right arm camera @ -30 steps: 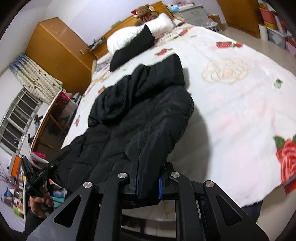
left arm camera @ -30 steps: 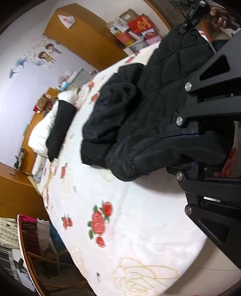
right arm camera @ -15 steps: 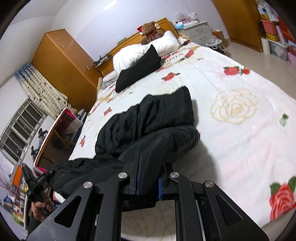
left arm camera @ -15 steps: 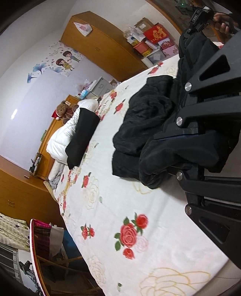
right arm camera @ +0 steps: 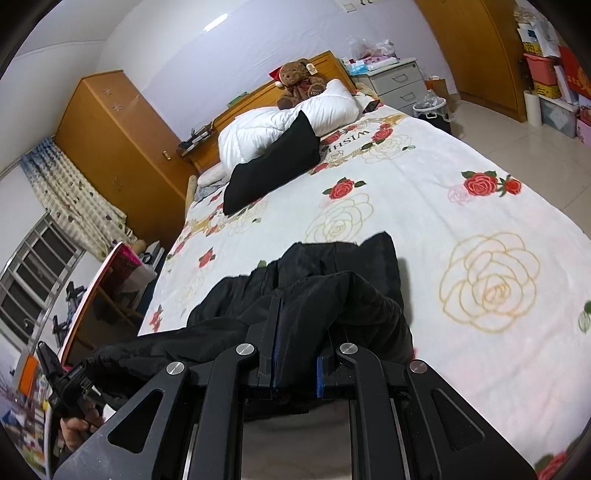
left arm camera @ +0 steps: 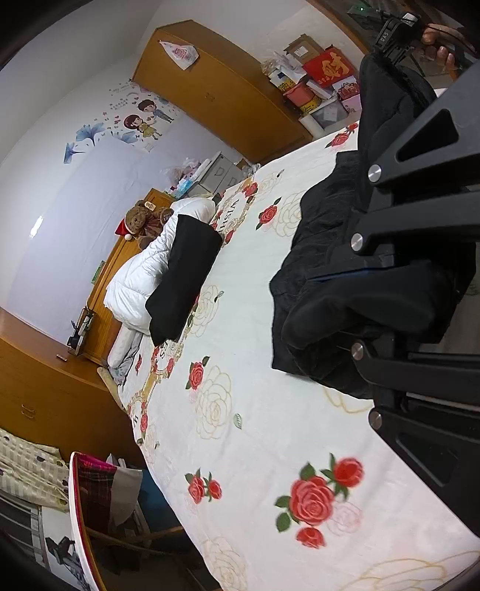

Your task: Fold large clothes

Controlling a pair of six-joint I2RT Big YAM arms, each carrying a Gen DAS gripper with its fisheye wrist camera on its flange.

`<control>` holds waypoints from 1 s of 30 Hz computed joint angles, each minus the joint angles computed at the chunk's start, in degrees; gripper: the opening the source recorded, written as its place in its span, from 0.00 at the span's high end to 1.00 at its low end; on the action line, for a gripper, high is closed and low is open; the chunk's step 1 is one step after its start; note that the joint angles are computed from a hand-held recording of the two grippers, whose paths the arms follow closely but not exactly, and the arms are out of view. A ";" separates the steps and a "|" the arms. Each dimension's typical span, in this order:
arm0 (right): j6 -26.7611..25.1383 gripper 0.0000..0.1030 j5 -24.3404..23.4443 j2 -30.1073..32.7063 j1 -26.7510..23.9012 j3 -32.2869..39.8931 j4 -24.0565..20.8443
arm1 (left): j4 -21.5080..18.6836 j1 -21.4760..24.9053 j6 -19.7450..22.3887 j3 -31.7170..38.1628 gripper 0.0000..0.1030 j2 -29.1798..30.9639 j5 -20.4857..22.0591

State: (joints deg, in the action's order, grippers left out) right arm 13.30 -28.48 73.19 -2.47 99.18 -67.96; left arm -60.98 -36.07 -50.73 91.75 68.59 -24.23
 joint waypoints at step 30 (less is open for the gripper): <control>4.47 0.77 4.86 26.87 3.53 19.68 -6.74 | -0.50 12.95 5.09 10.61 0.77 21.83 13.94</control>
